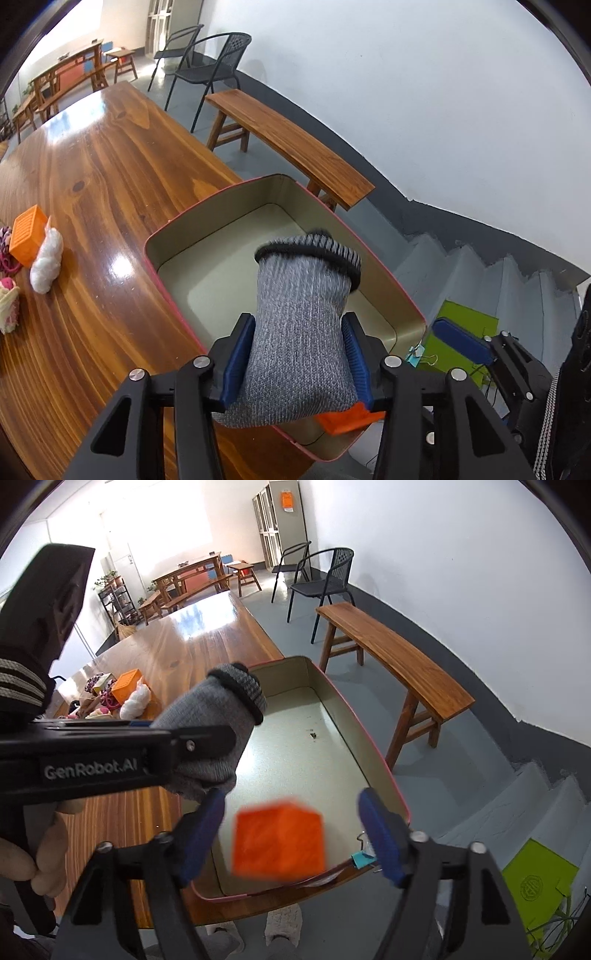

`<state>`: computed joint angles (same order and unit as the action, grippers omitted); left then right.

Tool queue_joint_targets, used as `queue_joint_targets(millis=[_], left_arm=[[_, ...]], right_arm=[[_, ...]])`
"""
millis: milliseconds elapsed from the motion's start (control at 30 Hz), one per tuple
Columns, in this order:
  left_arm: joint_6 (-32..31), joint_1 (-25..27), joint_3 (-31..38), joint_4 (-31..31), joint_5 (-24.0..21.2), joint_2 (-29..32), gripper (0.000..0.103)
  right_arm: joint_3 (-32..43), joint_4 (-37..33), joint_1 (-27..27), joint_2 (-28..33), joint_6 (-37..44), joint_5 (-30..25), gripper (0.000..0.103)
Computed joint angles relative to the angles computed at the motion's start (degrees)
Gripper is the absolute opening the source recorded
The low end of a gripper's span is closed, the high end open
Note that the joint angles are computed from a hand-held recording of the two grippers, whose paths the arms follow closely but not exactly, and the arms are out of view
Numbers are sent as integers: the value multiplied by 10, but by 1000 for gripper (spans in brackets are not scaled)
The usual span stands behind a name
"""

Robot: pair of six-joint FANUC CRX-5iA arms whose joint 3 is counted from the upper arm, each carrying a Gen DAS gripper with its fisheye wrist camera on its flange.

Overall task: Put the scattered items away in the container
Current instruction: 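Carry the sock and block to the red box and release both, then withdraw both tools from the box back toward the table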

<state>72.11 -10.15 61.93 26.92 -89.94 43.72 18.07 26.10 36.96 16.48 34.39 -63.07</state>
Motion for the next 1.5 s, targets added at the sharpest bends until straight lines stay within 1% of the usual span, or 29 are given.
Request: queue_joint_targets(millis=[100, 200, 300, 433, 500, 667, 800, 933, 1133, 1367, 1500], left_arm=[[0, 8, -16, 2, 11, -14, 49], [-3, 18, -46, -1, 39, -38, 49], [0, 29, -61, -5, 52, -52, 49], [11, 42, -86, -9, 65, -68, 49], [19, 49, -100, -11, 68, -76, 49], [26, 60, -129, -19, 79, -97, 49], [35, 69, -144, -26, 87, -109, 49], [46, 78, -158, -38, 93, -121, 49], [69, 94, -180, -50, 106, -136, 49], [100, 112, -224, -70, 128, -167, 49], [121, 123, -247, -80, 136, -185, 49]], right_arm=[[-3, 13, 4, 0, 0, -2, 80], [-20, 16, 2, -9, -21, 11, 80], [-32, 27, -2, -14, -42, 17, 80], [-52, 55, -5, -18, -64, 33, 80], [-70, 84, -7, -19, -81, 52, 80], [-82, 122, -16, -10, -100, 76, 80], [-78, 132, -30, 0, -103, 91, 80], [-68, 127, -47, 14, -99, 108, 80], [-38, 111, -61, 40, -70, 130, 80], [20, 87, -69, 84, 30, 144, 80], [78, 59, -73, 120, 87, 141, 80]])
